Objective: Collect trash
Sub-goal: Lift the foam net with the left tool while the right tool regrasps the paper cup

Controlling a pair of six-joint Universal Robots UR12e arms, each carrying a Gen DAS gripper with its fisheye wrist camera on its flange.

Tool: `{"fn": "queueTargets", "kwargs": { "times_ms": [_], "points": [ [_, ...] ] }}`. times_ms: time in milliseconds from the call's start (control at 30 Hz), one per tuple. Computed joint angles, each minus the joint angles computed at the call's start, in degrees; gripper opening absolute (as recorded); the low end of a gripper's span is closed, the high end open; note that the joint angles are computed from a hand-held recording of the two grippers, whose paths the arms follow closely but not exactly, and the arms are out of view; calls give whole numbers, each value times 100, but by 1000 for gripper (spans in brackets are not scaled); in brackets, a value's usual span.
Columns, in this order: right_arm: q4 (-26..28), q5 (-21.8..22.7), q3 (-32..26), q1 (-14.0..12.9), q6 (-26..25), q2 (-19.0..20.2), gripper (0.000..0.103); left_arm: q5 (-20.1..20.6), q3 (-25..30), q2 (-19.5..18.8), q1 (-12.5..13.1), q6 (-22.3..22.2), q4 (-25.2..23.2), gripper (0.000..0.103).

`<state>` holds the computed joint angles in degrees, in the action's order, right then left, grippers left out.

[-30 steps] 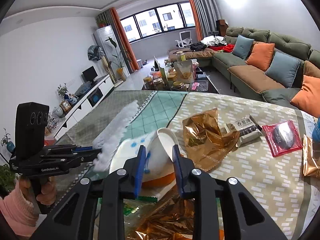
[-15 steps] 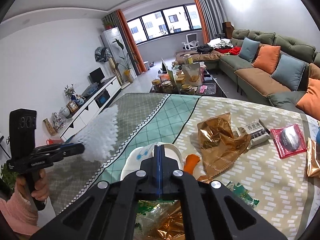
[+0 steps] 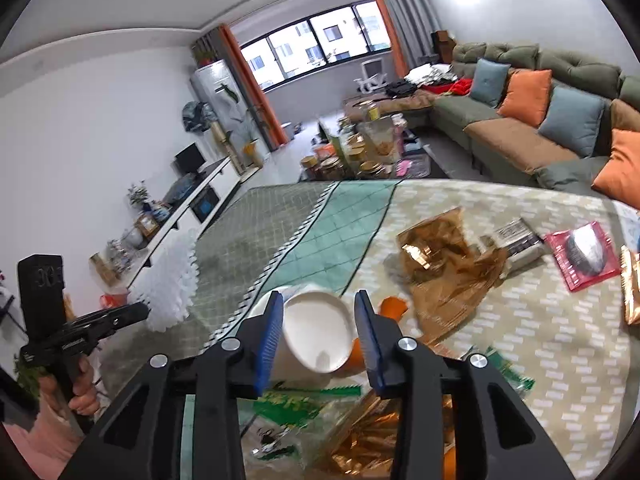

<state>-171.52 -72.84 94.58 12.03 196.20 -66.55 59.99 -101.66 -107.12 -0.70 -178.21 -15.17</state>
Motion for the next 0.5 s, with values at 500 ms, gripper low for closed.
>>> {"fn": "queueTargets", "kwargs": {
  "times_ms": [500],
  "points": [
    [20, -84, -176, 163, -120, 133, 16, 48, -195, 145, 96, -1, 173, 20]
  ]
}}
